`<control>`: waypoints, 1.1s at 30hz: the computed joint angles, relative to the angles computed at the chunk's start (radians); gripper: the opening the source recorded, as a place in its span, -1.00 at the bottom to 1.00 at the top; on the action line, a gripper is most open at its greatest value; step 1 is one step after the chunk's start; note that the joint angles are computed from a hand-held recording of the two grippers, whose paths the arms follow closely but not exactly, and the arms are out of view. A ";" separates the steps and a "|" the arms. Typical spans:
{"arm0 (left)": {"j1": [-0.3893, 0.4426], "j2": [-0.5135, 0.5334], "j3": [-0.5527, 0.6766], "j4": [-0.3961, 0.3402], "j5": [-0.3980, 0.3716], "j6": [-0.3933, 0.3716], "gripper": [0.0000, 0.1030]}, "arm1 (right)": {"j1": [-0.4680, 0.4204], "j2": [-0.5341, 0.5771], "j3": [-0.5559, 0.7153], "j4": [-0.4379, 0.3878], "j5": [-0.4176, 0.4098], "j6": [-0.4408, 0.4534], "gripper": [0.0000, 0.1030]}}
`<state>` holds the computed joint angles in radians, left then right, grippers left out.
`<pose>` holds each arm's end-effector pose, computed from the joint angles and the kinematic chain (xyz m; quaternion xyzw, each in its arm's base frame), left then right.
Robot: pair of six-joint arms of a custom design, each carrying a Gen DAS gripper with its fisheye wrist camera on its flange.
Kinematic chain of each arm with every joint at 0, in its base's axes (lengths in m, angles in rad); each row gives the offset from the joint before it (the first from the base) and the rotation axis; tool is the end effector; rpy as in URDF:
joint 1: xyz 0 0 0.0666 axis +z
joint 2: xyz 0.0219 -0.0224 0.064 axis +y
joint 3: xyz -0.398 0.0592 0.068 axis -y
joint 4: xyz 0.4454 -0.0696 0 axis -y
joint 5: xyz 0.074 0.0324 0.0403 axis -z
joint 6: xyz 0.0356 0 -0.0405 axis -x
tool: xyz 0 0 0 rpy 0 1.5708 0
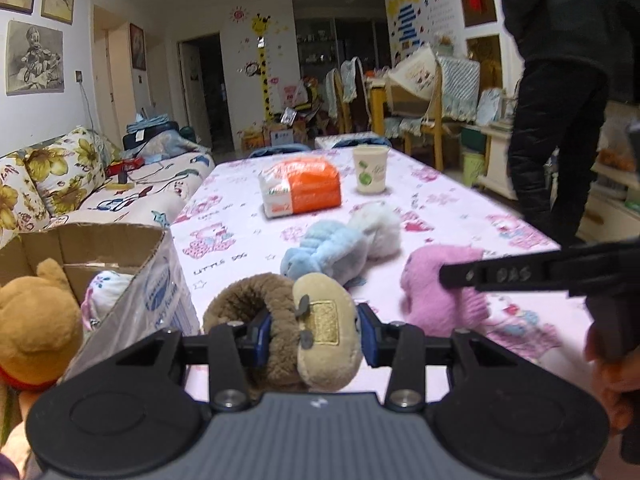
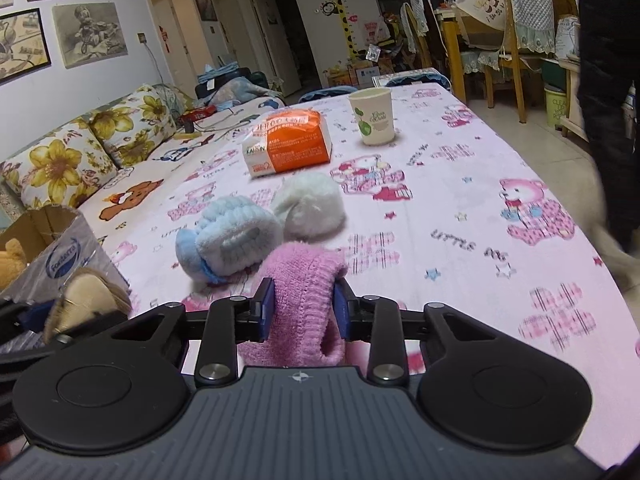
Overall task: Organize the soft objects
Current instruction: 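Grasp brown knit ring toy with left tool while right tool grasps pink knit hat, then carry brown toy and pink hat over the box and open both tools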
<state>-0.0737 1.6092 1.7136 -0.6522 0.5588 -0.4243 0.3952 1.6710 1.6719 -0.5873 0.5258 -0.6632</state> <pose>0.6338 -0.0661 0.5177 0.3374 0.7791 -0.1547 0.5052 0.6180 0.2380 0.4620 0.2354 0.8270 0.0327 0.5095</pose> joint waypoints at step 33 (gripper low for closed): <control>0.179 -0.001 0.109 0.176 0.001 0.259 -0.19 | 0.130 0.046 0.155 0.193 -0.055 0.094 -0.43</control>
<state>0.1053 1.6079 1.8227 -0.4763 0.5599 -0.1655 0.5250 1.7172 1.8269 -0.3946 0.4704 -0.5695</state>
